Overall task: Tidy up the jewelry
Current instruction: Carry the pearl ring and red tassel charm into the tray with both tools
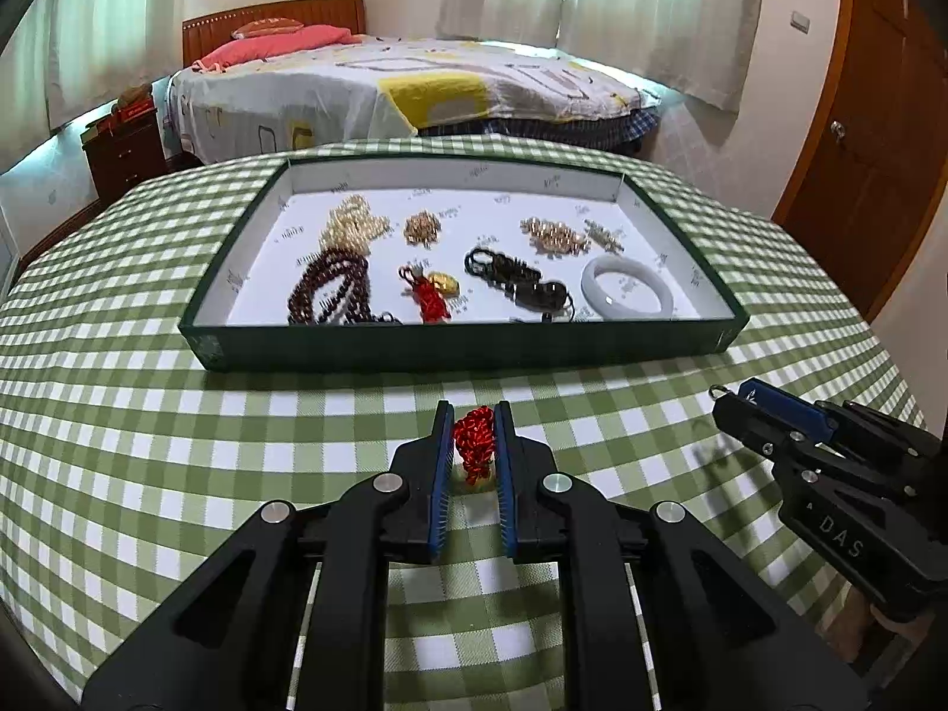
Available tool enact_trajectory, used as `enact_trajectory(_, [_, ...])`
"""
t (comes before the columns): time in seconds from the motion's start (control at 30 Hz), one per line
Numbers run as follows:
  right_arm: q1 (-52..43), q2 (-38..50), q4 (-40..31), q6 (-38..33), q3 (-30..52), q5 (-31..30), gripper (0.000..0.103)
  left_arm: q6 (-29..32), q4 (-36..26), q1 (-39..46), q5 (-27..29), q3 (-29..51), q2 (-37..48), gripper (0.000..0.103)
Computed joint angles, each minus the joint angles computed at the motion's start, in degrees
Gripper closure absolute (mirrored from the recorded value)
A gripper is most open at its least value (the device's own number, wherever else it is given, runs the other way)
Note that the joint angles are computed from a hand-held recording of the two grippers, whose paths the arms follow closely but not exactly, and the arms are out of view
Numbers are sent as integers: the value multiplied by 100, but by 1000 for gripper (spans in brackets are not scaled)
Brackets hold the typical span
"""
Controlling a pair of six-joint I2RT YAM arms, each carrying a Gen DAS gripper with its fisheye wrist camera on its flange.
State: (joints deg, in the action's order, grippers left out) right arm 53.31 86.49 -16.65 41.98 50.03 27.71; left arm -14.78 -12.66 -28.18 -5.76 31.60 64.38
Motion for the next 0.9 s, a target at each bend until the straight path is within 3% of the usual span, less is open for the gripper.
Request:
enact_trajectory(0.6, [132, -317, -266, -272, 509, 342, 81, 108, -651, 404, 273, 427, -1119, 90])
enact_trajectory(0.9, [-32, -201, -188, -596, 807, 370, 81, 295, -468, 615, 467, 681, -914, 90])
